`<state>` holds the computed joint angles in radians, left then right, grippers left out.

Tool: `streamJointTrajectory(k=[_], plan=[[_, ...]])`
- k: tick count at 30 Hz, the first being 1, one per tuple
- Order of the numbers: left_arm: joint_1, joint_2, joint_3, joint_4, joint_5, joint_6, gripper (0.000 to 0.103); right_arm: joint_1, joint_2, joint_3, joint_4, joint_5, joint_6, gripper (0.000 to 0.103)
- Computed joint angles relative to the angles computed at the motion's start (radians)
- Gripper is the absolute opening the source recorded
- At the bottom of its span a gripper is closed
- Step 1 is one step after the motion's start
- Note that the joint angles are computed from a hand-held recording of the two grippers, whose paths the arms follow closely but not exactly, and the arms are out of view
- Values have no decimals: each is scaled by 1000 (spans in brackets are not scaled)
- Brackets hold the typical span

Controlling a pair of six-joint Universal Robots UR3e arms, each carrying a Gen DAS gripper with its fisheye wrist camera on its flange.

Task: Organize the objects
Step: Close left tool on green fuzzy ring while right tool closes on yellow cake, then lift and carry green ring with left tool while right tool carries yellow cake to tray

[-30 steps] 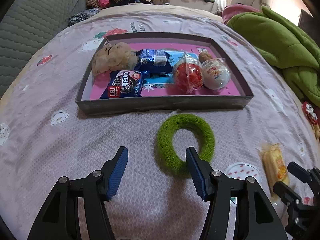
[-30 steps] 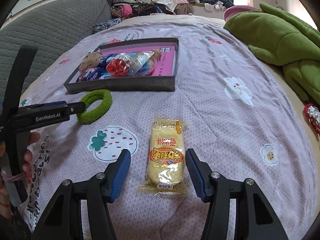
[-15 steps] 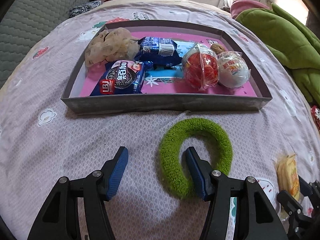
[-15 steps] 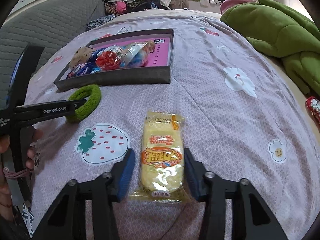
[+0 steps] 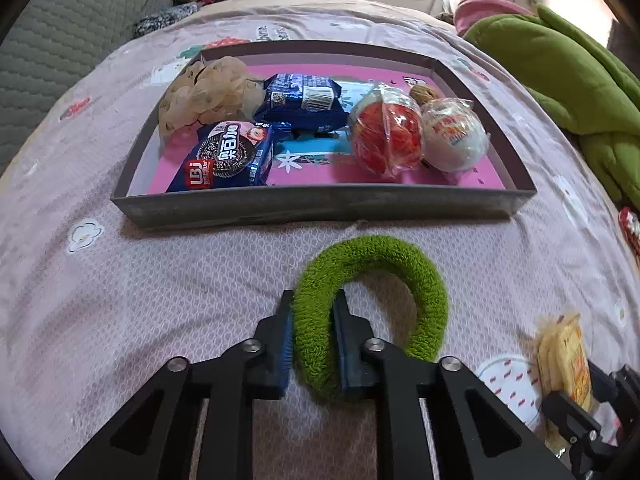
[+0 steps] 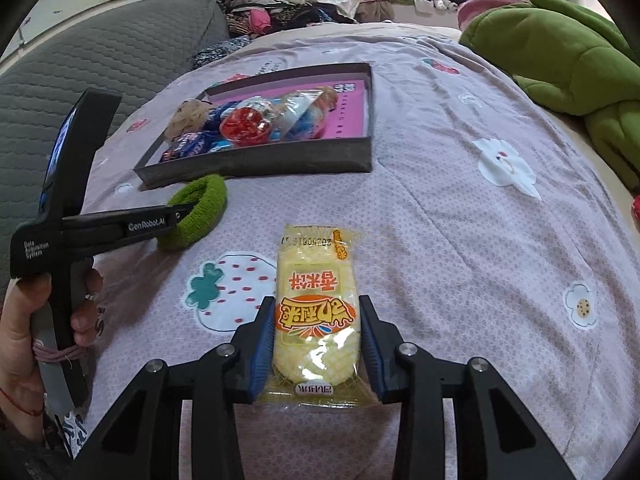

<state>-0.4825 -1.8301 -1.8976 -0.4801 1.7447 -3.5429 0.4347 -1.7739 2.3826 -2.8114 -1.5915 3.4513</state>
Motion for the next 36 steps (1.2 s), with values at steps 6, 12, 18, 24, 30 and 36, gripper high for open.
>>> streamJointTrajectory(k=[6, 12, 18, 24, 30, 36], plan=[[-8, 44, -54, 27, -4, -12, 13, 39, 7, -18, -23, -20, -13, 39], [-32, 99, -102, 34, 0, -44, 13, 34, -8, -12, -35, 17, -18, 39], [-82, 153, -134, 12, 42, -91, 13, 49, -13, -19, -39, 18, -17, 39], [-150, 214, -135, -40, 118, -137, 13, 66, -32, -24, -44, 6, -13, 39], [-194, 289, -134, -97, 172, -172, 13, 104, -43, -45, -51, -18, 2, 39], [-212, 376, -130, -173, 207, -191, 13, 144, -62, -84, -33, -48, 15, 39]])
